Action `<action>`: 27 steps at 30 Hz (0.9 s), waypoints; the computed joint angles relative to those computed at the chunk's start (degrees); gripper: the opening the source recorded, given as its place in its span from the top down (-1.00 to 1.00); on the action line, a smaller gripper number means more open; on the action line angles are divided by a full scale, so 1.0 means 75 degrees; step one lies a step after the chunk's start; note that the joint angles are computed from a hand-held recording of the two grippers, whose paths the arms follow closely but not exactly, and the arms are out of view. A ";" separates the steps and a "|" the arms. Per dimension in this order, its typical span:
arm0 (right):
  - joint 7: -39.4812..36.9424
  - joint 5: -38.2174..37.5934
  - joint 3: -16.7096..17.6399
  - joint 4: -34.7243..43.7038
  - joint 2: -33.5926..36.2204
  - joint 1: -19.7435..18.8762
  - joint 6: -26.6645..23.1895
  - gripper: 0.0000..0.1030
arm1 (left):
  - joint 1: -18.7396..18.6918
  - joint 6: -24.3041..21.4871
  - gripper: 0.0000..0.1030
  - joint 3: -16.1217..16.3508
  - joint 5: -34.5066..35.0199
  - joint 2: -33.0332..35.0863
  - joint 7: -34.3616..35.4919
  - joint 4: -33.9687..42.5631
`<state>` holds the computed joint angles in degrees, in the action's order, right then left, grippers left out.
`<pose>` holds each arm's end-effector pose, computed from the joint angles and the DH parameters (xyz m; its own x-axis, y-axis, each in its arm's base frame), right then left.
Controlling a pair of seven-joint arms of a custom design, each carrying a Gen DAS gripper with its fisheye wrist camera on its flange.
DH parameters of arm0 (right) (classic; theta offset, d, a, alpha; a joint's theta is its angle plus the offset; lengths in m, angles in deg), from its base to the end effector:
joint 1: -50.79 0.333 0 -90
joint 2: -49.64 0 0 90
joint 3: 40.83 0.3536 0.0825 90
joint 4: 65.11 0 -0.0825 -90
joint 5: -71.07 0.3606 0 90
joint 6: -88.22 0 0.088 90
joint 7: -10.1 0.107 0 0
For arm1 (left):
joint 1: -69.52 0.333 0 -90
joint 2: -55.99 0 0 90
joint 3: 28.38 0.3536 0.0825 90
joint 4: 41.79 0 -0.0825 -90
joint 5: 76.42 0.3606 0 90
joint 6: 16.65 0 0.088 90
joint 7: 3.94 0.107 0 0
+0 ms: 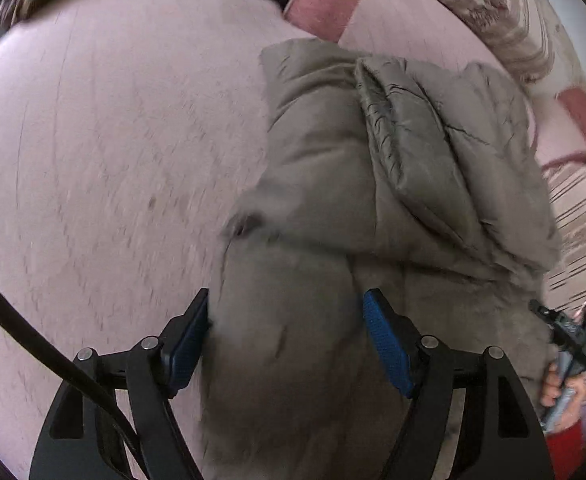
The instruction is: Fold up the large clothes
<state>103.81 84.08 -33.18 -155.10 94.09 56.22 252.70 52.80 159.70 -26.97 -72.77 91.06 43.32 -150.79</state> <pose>0.7387 0.1338 0.2868 -0.0304 -0.9592 -0.2811 -0.8802 0.1589 -0.4471 0.6543 -0.1870 0.2879 0.3056 -0.8956 0.3233 -0.7983 -0.4261 -0.4257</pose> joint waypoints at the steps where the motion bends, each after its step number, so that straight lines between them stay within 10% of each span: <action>1: 0.0129 -0.0395 -0.0007 0.0161 0.0148 0.0052 -0.0067 -0.73 | -0.0556 -0.0298 -0.20 0.0619 0.0230 0.0142 -0.0165 0.0300; 4: 0.0465 -0.0572 -0.0745 0.0318 0.0334 0.0758 0.0316 -0.40 | -0.1799 -0.0921 -0.08 0.2061 0.1010 0.0662 -0.1070 0.1045; 8: 0.0861 -0.0405 -0.0497 0.0275 0.0552 0.0560 0.1088 -0.25 | -0.2552 -0.1470 -0.08 0.3010 0.1746 0.1279 -0.2021 0.1864; 19: 0.1682 -0.0889 -0.0809 0.1489 0.1205 0.0863 0.0566 -0.57 | -0.2030 -0.2318 -0.10 0.2497 0.2785 0.1400 -0.2505 0.2577; 27: 0.1121 -0.0725 -0.0198 -0.0536 -0.0237 0.0176 0.0486 -0.59 | -0.2495 -0.1711 -0.10 0.2450 0.4293 -0.0434 -0.3666 -0.0003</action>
